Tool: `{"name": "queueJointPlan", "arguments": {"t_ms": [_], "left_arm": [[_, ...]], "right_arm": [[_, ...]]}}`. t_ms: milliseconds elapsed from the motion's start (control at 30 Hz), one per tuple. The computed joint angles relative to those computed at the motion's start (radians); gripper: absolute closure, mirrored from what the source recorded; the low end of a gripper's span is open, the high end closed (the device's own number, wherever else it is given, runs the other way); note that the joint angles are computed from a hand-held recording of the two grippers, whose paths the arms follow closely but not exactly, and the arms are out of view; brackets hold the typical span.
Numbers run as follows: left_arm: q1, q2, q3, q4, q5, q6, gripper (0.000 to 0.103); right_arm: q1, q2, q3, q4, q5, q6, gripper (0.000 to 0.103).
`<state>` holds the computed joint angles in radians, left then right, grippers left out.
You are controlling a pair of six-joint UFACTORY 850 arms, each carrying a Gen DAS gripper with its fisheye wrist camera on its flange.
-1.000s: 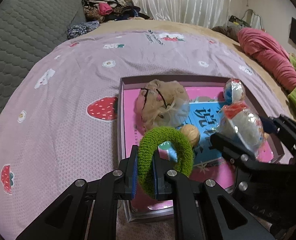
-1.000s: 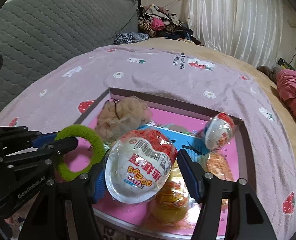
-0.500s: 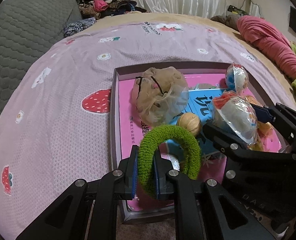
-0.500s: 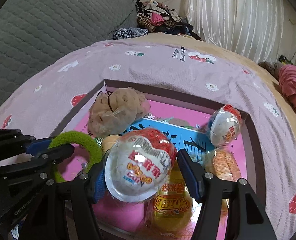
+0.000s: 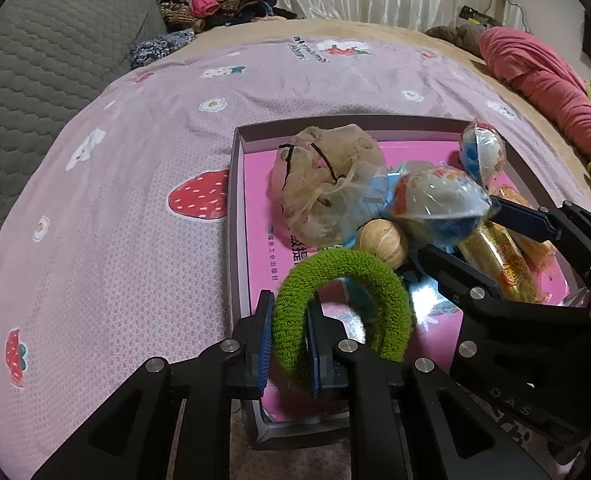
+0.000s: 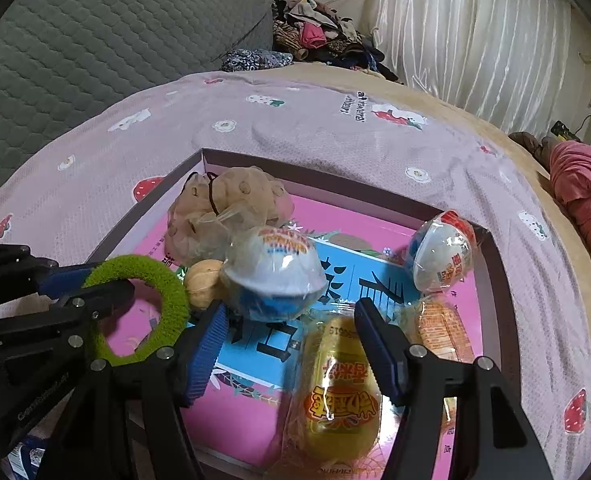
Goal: Organize objects
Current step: 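Lower the ring and egg into the tray and open both grippers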
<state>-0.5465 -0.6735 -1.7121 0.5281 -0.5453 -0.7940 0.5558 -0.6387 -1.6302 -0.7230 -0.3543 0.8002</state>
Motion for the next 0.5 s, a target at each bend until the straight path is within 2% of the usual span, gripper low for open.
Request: {"name": "queueJointPlan", "arguments": {"t_ms": [267, 300, 500], "left_arm": [[0.0, 0.006, 0.007, 0.018, 0.011, -0.027, 0.073], [-0.001, 0.007, 0.008, 0.027, 0.01, -0.036, 0.068], [-0.002, 0.017, 0.014, 0.03, 0.02, -0.046, 0.061]], "right_arm": [[-0.003, 0.007, 0.0, 0.055, -0.003, -0.039, 0.037], [-0.003, 0.008, -0.001, 0.055, -0.005, -0.038, 0.037], [-0.003, 0.026, 0.011, 0.011, -0.014, 0.022, 0.033]]}}
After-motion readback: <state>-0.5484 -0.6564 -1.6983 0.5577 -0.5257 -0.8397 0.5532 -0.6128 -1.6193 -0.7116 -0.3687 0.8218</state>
